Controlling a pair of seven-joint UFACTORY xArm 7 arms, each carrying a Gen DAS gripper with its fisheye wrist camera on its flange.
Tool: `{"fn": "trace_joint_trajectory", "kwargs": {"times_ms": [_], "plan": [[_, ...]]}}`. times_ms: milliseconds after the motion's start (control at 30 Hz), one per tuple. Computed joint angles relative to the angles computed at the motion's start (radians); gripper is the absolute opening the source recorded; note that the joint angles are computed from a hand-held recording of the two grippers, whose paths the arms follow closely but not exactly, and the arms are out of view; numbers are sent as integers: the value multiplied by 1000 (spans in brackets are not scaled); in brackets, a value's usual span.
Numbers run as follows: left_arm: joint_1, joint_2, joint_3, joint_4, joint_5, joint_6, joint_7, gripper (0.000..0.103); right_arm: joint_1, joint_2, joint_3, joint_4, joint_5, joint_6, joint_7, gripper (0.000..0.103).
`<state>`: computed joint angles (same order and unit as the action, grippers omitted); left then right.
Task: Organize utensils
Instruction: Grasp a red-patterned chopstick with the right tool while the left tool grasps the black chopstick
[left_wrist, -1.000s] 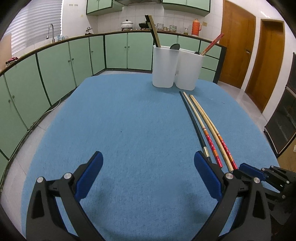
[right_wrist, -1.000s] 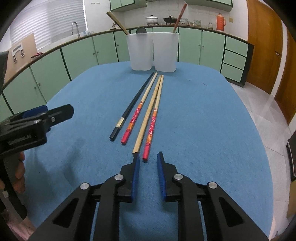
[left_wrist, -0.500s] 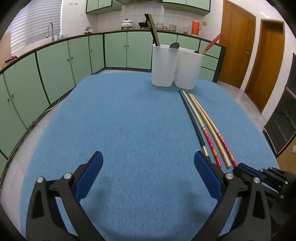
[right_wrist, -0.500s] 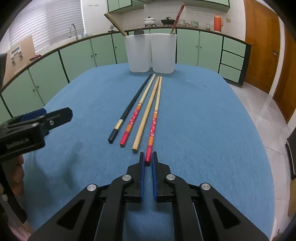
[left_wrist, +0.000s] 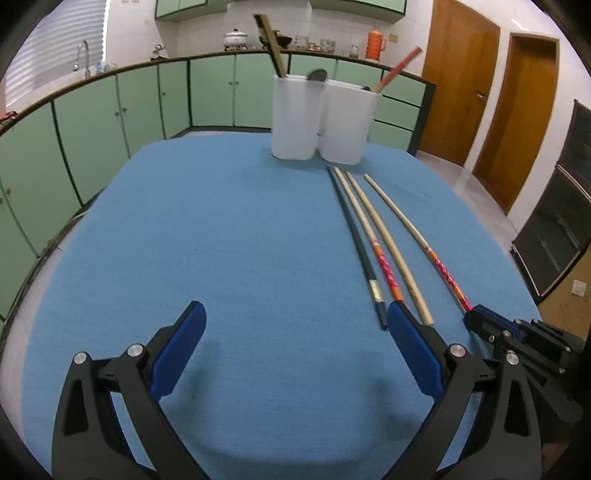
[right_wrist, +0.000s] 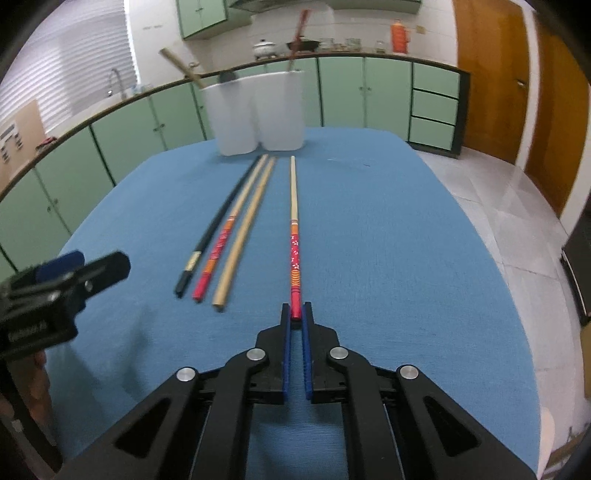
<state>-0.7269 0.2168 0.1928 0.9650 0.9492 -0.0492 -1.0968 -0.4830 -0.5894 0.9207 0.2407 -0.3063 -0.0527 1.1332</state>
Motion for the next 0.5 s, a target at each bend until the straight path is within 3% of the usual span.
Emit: {"fn": "trace_joint_trajectory", "kwargs": {"times_ms": [100,167,267,400,500], "plan": [[15,20,-42,12,-44,13,47,87,6,-11,-17,-15,1,2,2,5],[67,36,-123,19,-139,38,145,79,0,-12,-21,-20,-1,-2,-1,5],[89,61,-171,33,-242,63,233,78,-5,-8,-26,-27,3,-18,-7,5],[74,76,-172,44,-321,64,292,77,-7,-3,-27,-33,17,-35,-24,5],[28,86,-138,60,-345,89,308,74,10,-7,-38,-44,33,-40,-36,5]]}}
